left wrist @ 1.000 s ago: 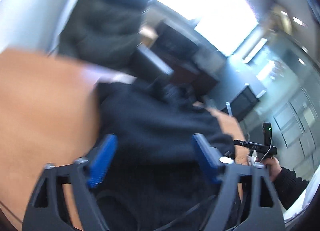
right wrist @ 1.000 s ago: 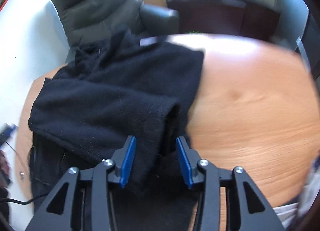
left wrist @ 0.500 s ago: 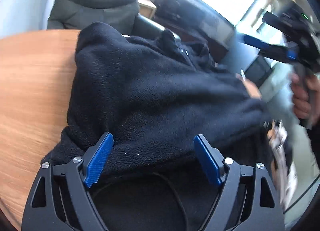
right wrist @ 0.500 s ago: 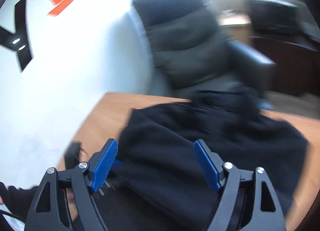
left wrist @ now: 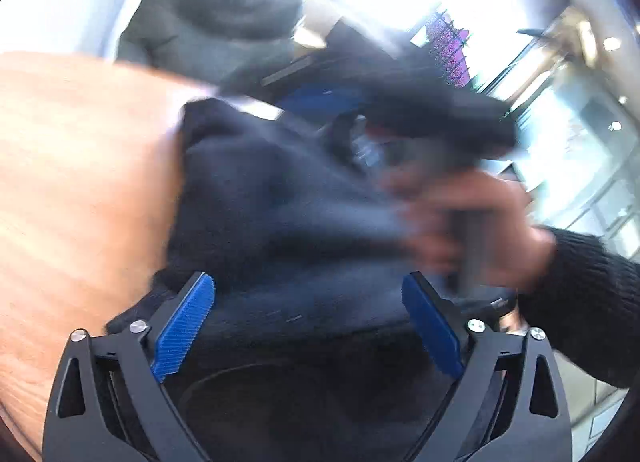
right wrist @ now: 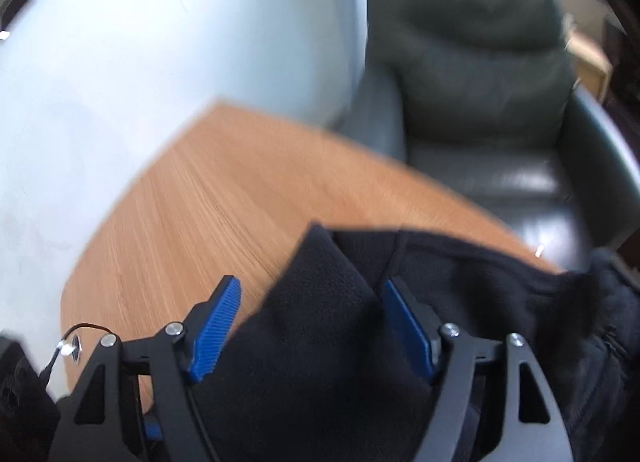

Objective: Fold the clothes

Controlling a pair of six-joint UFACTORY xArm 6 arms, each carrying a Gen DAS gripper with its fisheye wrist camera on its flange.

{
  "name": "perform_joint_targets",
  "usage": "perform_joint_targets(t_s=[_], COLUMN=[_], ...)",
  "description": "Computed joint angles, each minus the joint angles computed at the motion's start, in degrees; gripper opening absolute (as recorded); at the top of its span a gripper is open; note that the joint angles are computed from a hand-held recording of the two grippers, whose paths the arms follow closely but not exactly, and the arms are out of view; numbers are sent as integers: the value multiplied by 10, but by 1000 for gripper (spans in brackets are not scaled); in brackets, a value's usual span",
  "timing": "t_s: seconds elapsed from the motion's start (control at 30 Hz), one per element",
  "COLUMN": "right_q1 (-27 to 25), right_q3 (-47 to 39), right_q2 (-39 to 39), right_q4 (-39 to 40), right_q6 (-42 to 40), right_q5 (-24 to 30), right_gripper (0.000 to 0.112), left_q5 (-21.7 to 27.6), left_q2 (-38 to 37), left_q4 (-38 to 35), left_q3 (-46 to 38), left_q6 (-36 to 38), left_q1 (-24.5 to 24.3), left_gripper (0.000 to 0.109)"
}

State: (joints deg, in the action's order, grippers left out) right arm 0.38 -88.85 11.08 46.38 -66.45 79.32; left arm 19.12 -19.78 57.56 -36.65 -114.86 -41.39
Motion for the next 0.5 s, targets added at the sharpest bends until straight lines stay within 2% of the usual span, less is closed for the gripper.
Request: perform_joint_targets(t_s=[0.07, 0.1, 0.23, 0.3, 0.43, 0.5], right_q1=[-49, -64, -119, -155, -256, -292], right_q3=[55, 80, 154, 169, 125, 81], right_q2=[-54, -76, -117, -117, -79, -33], right_q4=[41, 44, -25, -50, -55, -85], right_q6=[-61, -80, -108, -111, -110, -81], right_q5=[7, 2, -48, -73, -78, -99], right_gripper=[86, 88, 87, 82, 83, 83], left_q5=[-16, -4, 15, 17, 32, 52], left_q2=[9, 10, 18, 17, 5, -1], left_q4=[-44, -58, -84, -106, -147, -125], left_q3=[17, 14, 5, 6, 5, -2], left_q6=[49, 74, 107, 132, 162, 144], left_q1=[6, -1, -8, -6, -8, -18], left_gripper=[89, 89, 90, 90, 90, 90])
